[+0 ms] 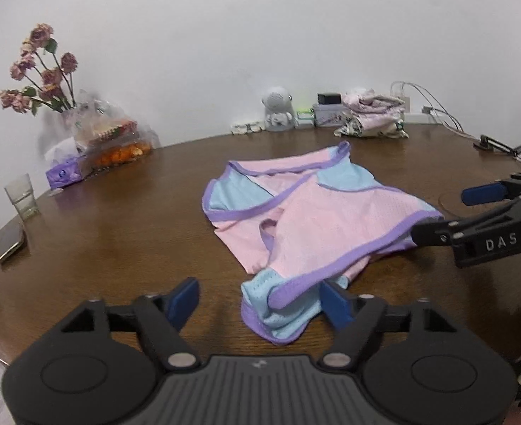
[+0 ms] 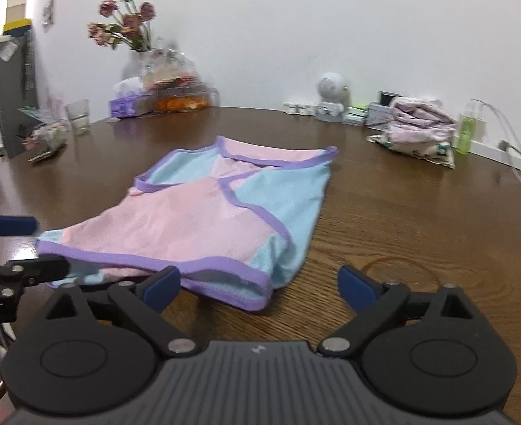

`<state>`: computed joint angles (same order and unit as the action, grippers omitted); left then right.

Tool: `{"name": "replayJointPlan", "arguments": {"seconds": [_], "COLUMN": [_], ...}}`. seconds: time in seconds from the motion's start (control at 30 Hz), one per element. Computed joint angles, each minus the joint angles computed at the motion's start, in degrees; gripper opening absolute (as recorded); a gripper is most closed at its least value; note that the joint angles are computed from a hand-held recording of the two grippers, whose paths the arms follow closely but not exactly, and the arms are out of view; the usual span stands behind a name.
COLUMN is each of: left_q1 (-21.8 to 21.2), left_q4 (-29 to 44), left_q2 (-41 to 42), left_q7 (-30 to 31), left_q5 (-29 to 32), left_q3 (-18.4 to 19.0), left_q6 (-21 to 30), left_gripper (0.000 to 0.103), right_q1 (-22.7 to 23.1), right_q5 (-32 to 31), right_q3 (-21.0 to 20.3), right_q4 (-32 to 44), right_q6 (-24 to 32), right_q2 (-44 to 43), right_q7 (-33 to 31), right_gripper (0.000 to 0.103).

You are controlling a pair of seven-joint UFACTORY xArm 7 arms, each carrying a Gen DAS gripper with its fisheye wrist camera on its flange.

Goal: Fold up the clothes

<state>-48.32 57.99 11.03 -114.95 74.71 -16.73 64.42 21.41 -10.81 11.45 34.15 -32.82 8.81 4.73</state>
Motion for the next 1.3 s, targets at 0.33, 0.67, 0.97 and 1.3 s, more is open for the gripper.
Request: {"name": "replayJointPlan", "arguments": {"seconds": [0.33, 0.67, 0.97, 1.3], "left_q1": [-0.59, -2.52, -3.22, -4.55], "left_q4": [1.32, 3.75, 5.17, 6.21], "left_q2": [0.53, 3.07, 4.35, 4.87], "left_q7": [-0.58, 3.04, 6.0, 9.64], "left_q5": [-2.51, -2.44, -3.95, -3.82], "left_q3": [-0.15, 0.13, 1.12, 1.18], "left_q6": [1.72, 5.94, 6.08, 8.01], "left_gripper": [0.094, 0.092, 0.061, 0.032], "right_q1": [-0.48, 5.14, 5.75, 1.37], "right_q5": [0.23, 12.04, 17.39, 7.18], "right_q3": [-0.26, -1.37, -1.24, 0.34], "right_q4": [-0.67, -0.71, 1.67, 3.15], "right_q6": [-1.35, -1.66, 1.82, 3.74], "right_q2": [-0.6, 0.11, 0.99, 1.61], "right_q7": [1.88, -14.22, -17.44, -9.46], "right_gripper": [0.103, 0.102, 0.077, 0.033]}}
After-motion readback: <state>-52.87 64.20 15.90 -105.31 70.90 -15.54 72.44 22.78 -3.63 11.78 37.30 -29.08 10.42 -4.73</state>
